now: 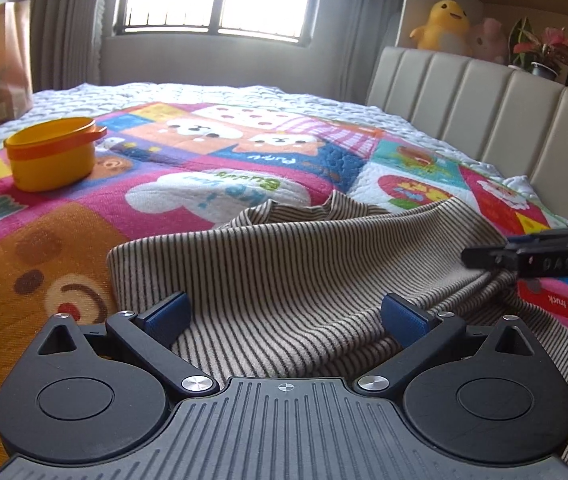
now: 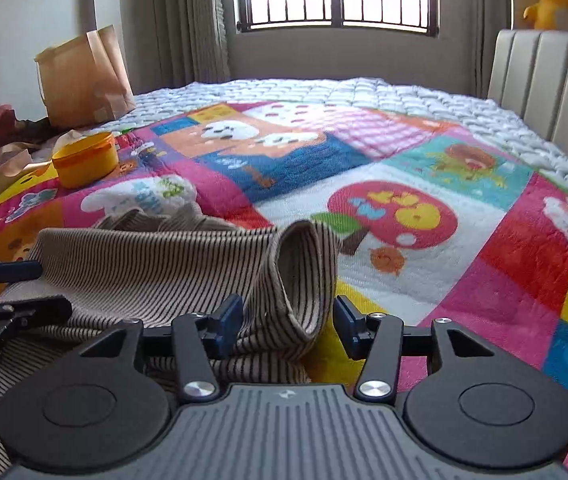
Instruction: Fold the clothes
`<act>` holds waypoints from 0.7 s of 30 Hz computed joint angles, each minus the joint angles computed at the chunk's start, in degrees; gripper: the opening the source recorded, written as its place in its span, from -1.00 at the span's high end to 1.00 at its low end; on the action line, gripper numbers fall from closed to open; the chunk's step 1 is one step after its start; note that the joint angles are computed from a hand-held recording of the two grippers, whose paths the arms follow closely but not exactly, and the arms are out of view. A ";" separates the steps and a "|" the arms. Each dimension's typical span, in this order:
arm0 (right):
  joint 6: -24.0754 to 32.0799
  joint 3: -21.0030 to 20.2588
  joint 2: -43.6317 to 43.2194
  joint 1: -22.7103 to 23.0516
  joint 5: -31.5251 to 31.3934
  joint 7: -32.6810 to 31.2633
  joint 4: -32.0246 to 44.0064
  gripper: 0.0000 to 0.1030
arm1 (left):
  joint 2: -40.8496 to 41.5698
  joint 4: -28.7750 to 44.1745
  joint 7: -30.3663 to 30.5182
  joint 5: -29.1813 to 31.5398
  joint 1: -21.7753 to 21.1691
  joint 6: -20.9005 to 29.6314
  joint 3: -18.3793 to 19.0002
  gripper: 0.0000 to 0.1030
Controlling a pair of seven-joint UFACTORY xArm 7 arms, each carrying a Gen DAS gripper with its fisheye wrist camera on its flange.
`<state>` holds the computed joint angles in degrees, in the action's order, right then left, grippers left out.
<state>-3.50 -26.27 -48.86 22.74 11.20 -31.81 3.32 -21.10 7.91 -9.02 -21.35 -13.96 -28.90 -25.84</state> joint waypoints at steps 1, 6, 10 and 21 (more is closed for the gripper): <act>-0.95 0.81 -0.92 -0.06 -0.06 0.29 -0.09 0.05 | 0.01 0.01 0.06 -0.11 0.08 0.01 -0.15 -1.00; -2.00 -2.05 0.86 7.21 0.67 2.74 3.61 0.05 | -0.15 -0.05 0.44 -0.94 0.48 0.03 -1.08 -1.00; -3.04 -8.40 11.18 14.26 1.78 5.06 7.45 0.05 | -0.16 -0.14 0.45 -0.98 0.38 -0.16 -1.07 -1.00; -4.42 -0.21 3.81 4.70 -5.28 6.71 -0.66 0.01 | 0.53 -0.35 -1.27 2.08 -1.40 -1.08 2.62 -1.00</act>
